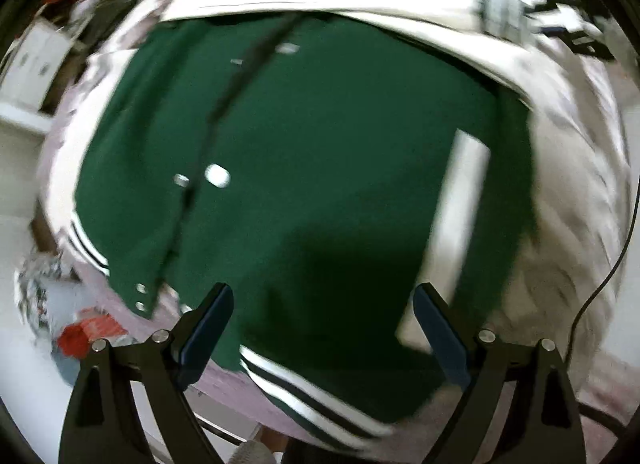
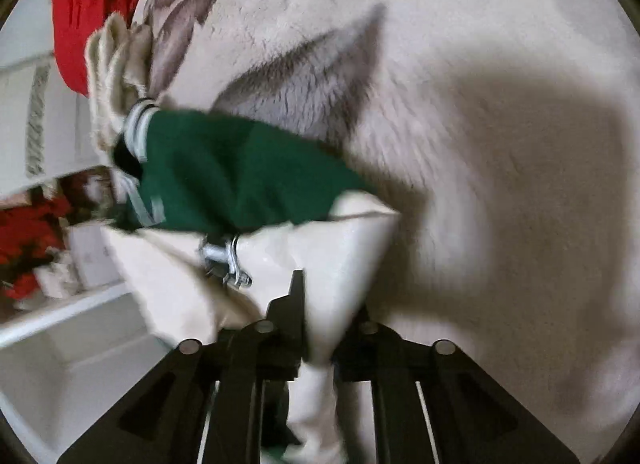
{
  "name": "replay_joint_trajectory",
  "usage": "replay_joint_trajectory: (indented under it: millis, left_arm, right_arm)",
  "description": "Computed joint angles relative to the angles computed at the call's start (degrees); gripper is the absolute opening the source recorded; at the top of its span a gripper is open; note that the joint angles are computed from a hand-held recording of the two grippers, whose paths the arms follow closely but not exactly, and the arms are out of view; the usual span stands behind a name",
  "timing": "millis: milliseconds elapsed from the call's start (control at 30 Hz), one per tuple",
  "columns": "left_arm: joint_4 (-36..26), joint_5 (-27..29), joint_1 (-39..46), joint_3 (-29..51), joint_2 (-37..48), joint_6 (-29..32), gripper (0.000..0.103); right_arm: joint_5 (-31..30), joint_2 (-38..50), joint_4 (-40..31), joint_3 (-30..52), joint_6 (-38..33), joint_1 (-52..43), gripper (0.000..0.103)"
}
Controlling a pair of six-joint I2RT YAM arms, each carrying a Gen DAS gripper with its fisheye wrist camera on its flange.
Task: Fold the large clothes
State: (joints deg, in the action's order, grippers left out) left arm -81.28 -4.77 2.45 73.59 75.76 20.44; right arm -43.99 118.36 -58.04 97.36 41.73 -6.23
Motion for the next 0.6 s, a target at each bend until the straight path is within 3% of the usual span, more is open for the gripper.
replay_joint_trajectory:
  millis: [167,300,333,367,400,467,567,600]
  left_arm:
    - [-4.2,2.1,-4.3,-10.4,-10.2,5.6,0.092]
    - [0.5,-3.2,-13.6,-21.7,-15.7,1.3,0.092]
    - [2.6,-3.6,-15.4,-24.5,-16.5,0.3,0.086]
    - [5.4,-4.8,-17.2,-27.1,-18.0,-0.7,0.052]
    - [7.7,-7.2,-19.4,-29.2,-19.5,-1.7,0.035]
    - [10.3,-6.8,-18.4,-31.1,-21.8,-0.9,0.021]
    - [8.4,-6.4,-18.2,-31.0,-27.0,0.1,0.018]
    - [7.4,-6.6,-18.8,-31.0,-28.4,0.0,0.018]
  right_arm:
    - [3.1,-14.9,-15.7,-11.5,-15.7,-4.9,0.054]
    - [7.1,-28.9,-25.2,-24.4,-26.5,-10.6,0.057]
    - [7.6,-31.7,-26.3,-27.4,-28.4,-12.1,0.057]
    - [7.5,-34.2,-27.0,-30.2,-29.3,-13.4,0.057]
    - [6.9,-36.7,-27.6,-33.3,-30.3,-15.2,0.057]
    - [7.4,-40.3,-29.1,-38.2,-33.0,-19.4,0.057]
    - [8.4,-42.3,-28.1,-42.5,-32.9,-21.1,0.057]
    - [7.6,-41.8,-25.4,-43.1,-30.0,-18.9,0.057]
